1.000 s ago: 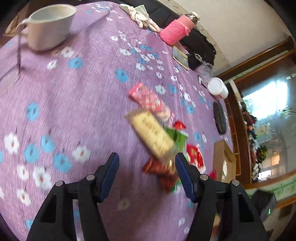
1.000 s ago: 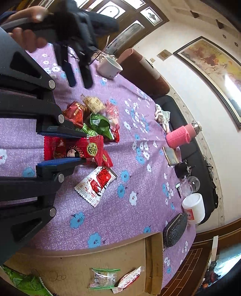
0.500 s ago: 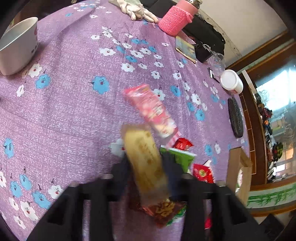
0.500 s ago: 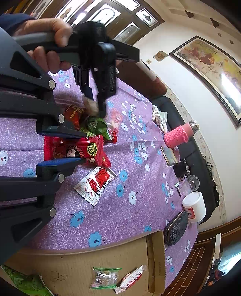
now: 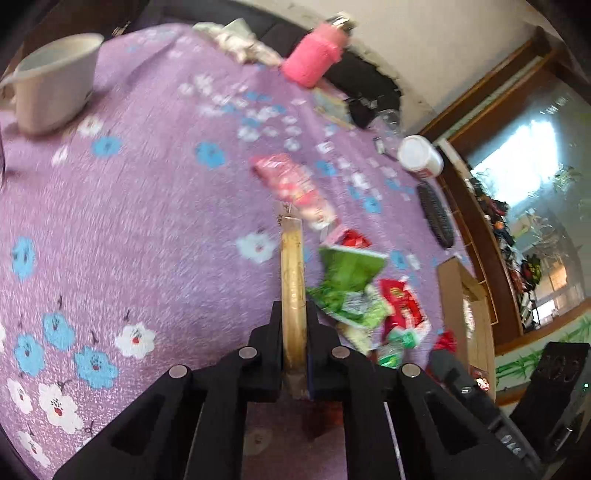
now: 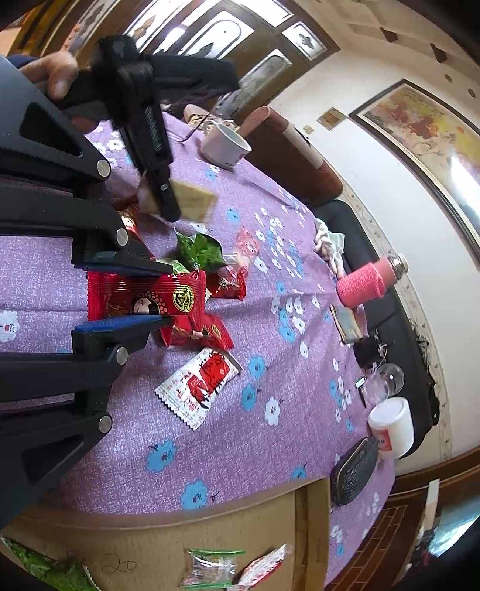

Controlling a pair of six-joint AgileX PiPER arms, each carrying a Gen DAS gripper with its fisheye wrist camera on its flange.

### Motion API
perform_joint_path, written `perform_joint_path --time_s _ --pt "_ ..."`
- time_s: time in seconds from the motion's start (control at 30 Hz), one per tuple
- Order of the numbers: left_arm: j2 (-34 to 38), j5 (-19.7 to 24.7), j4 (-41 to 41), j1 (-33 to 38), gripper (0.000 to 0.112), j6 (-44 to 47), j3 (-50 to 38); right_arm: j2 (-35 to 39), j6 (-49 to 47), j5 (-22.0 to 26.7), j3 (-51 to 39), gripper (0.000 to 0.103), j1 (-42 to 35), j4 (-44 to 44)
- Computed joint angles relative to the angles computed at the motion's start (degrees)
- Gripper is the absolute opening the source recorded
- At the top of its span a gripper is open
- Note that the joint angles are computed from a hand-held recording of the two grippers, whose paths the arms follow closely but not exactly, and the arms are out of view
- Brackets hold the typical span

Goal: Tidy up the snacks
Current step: 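Grasp the yellow wafer bar with left gripper while right grasps red doll-print packet, then carry both packets over the tray and open both grippers to drop them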

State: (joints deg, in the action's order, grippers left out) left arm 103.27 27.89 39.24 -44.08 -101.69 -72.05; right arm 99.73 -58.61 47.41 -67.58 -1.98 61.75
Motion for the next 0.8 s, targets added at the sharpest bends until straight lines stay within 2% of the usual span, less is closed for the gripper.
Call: perform_joint_path --time_s 0.1,0.27,0.47,0.7,0.8 --pt "0.3 5.5 4.6 -2.5 0.009 -0.7 -2.6 0.0 -0.8 -0.7 0.2 0.021 0.4 0.1" --pt "1.7 8.5 4.5 -3.8 0.009 3.2 -6.0 0.2 -0.2 -1.4 0.3 0.021 0.8 -0.6" --pt "4.1 15.4 7.6 -7.3 0.009 5.1 -10.9 0.3 0.3 -1.3 0.1 0.021 0.7 -0.8" --pt "7.2 21.2 10.9 -10.6 0.009 7.8 -16.0 0.1 0.2 -1.1 0.3 0.021 0.2 -0.2" --pt "7.3 21.7 12.7 -11.1 0.009 7.0 -16.3 0.0 0.4 -1.2 0.3 0.021 0.1 -0.2"
